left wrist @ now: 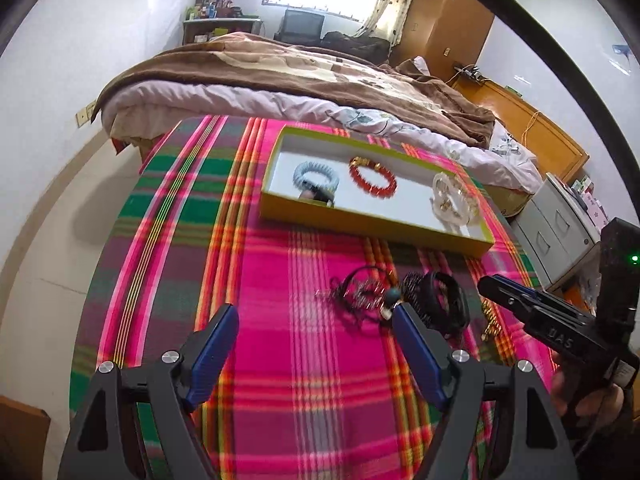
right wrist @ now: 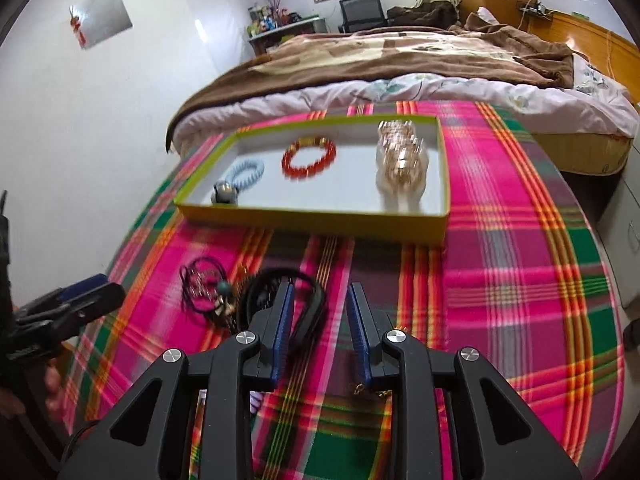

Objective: Organize jewelry
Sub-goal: 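Withdraw both tools from the tray toward the remaining jewelry, then grasp the black band with the right gripper while the left gripper approaches the black cords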

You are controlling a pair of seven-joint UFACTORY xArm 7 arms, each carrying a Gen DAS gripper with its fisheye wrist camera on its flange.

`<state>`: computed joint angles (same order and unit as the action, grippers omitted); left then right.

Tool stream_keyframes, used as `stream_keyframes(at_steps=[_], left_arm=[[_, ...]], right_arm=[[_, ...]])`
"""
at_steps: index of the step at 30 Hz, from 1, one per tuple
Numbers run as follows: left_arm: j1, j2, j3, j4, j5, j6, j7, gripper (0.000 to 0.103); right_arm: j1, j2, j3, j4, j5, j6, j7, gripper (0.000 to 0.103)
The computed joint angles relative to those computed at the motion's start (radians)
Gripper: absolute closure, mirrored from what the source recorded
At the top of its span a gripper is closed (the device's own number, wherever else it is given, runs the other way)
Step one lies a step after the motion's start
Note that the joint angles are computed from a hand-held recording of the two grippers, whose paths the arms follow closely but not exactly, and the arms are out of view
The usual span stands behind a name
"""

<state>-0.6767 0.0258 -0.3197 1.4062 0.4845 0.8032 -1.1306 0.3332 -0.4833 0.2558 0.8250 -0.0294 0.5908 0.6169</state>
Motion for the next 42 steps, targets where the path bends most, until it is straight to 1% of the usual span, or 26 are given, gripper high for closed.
stream_keyframes(at_steps=[6,9,12,17,19,20,21,22,23,24,31,36,42], left_arm=[[0.02,-0.068,-0.01,-0.09,-0.022,-0.011,-0.033,0.024],[0.034,-0.084,-0.021,-0.111,-0.029,-0.014,-0.039,0.024],[0.044,-0.091,-0.028,-0.127,-0.039,-0.023,-0.041,0.024],[0.052,-0.088,-0.033,-0.132,-0.054,-0.028,-0.038,0.024],[0.053,-0.083,-0.033,-0.129,-0.055,-0.03,-0.035,0.024],[0.053,-0.079,-0.033,-0.125,-0.057,-0.028,-0.034,0.024],[0.052,-0.074,-0.032,-0.122,-0.058,-0.029,-0.034,0.024],[0.052,-0.071,-0.03,-0.121,-0.061,-0.033,-0.03,0.024],[0.052,-0.066,-0.029,-0.118,-0.067,-0.034,-0.026,0.024],[0.051,-0.063,-0.027,-0.115,-0.071,-0.033,-0.025,0.024],[0.035,-0.011,-0.013,-0.058,-0.078,-0.024,0.008,0.024],[0.022,0.041,0.007,-0.006,-0.096,-0.039,0.048,0.024],[-0.006,0.119,0.039,0.081,-0.105,-0.01,0.1,0.024]], right_arm=[[-0.014,0.057,0.028,0.04,-0.051,0.042,0.021,0.073],[-0.008,0.078,0.032,0.052,-0.067,0.064,0.029,0.069],[-0.017,0.089,0.053,0.066,-0.117,0.087,0.059,0.069],[-0.013,0.094,0.066,0.075,-0.172,0.11,0.093,0.069],[-0.011,0.087,0.067,0.068,-0.183,0.107,0.107,0.069],[-0.01,0.086,0.068,0.066,-0.19,0.106,0.11,0.071],[-0.011,0.083,0.07,0.062,-0.199,0.102,0.115,0.075],[-0.009,0.081,0.067,0.058,-0.2,0.096,0.116,0.078],[-0.002,0.074,0.059,0.047,-0.191,0.084,0.112,0.086],[-0.002,0.075,0.058,0.047,-0.188,0.079,0.113,0.089],[0.0,0.032,0.034,-0.006,-0.146,0.02,0.114,0.09],[-0.005,-0.031,0.021,-0.051,-0.11,-0.015,0.107,0.09],[-0.018,-0.123,0.017,-0.095,-0.073,-0.036,0.107,0.09]])
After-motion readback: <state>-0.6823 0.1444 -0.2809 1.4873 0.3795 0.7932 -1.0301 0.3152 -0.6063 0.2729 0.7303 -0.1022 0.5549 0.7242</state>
